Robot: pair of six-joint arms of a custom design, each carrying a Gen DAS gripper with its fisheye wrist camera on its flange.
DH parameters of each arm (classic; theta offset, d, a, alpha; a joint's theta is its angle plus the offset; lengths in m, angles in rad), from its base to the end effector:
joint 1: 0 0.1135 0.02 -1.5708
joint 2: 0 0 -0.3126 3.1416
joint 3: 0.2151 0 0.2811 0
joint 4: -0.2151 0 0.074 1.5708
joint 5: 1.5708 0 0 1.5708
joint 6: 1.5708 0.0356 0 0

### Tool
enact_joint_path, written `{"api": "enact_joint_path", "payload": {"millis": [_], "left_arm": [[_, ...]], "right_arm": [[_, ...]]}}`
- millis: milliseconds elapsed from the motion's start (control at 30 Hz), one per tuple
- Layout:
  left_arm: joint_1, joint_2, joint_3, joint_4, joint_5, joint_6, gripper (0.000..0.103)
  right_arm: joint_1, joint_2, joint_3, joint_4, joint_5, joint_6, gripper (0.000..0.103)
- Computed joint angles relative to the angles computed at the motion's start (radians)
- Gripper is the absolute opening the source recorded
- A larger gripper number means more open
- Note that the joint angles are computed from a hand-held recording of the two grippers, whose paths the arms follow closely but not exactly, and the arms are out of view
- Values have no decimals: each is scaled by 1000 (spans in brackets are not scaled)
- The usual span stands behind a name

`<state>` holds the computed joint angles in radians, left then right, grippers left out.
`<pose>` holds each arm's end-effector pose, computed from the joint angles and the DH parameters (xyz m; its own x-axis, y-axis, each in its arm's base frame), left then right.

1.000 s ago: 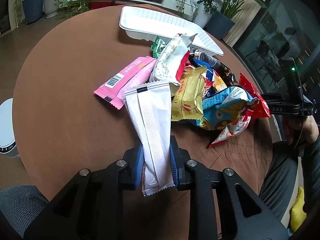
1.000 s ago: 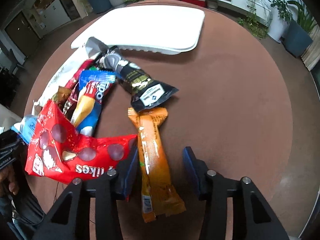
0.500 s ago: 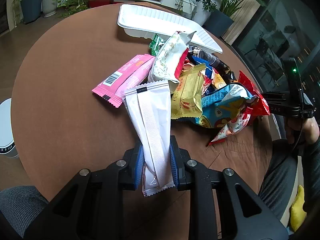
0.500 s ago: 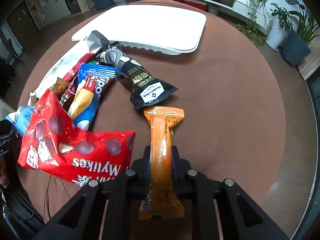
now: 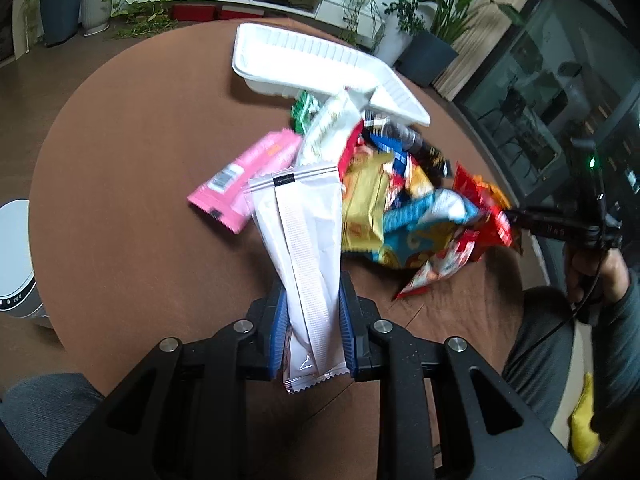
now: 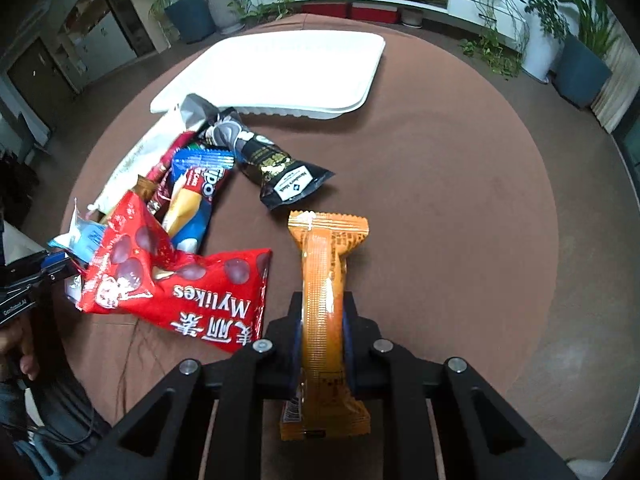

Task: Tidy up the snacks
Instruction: 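Lift the white wrapper and orange bar and carry both over the white tray, then lower both snacks into the tray and open both tools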

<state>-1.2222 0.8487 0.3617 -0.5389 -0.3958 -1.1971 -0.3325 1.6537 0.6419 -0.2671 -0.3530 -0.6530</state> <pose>0.0606 -0.1265 0.1812 -0.8504 -0.1749 -0.4962 0.0197 0.9319 -0.3622 0.2624 -0.0776 0.1212 -0.8480 -0.3103 -0.4297 -0.3814 0.9202 0.0881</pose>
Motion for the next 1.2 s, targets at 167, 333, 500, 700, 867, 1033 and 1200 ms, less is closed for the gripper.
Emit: {"api": "enact_joint_path", "payload": {"millis": [167,333,500,700,867,1033,1200], "left_arm": [[184,-173,40,-122,44,150,21],[626,-236,114,-136,252,506,21],[936,-38,254,-40,416,786,21],[986,282,467,58,450,920,21],[936,527,612,104,429,958,21],[901,719,697,136,452,942,21],[888,878,784,134,434,947,21]], "right_arm": [[-106,24,96,-70,-87,22,18],[-162,67,250,-117,-141,112,18],[-151,113,408,-120,-186,268,18],[-24,157,519,-87,-282,426,18],[140,258,599,-60,-273,507,18],[234,385,695,-96,-210,550,18],[290,466,741,-94,-115,557,18]]}}
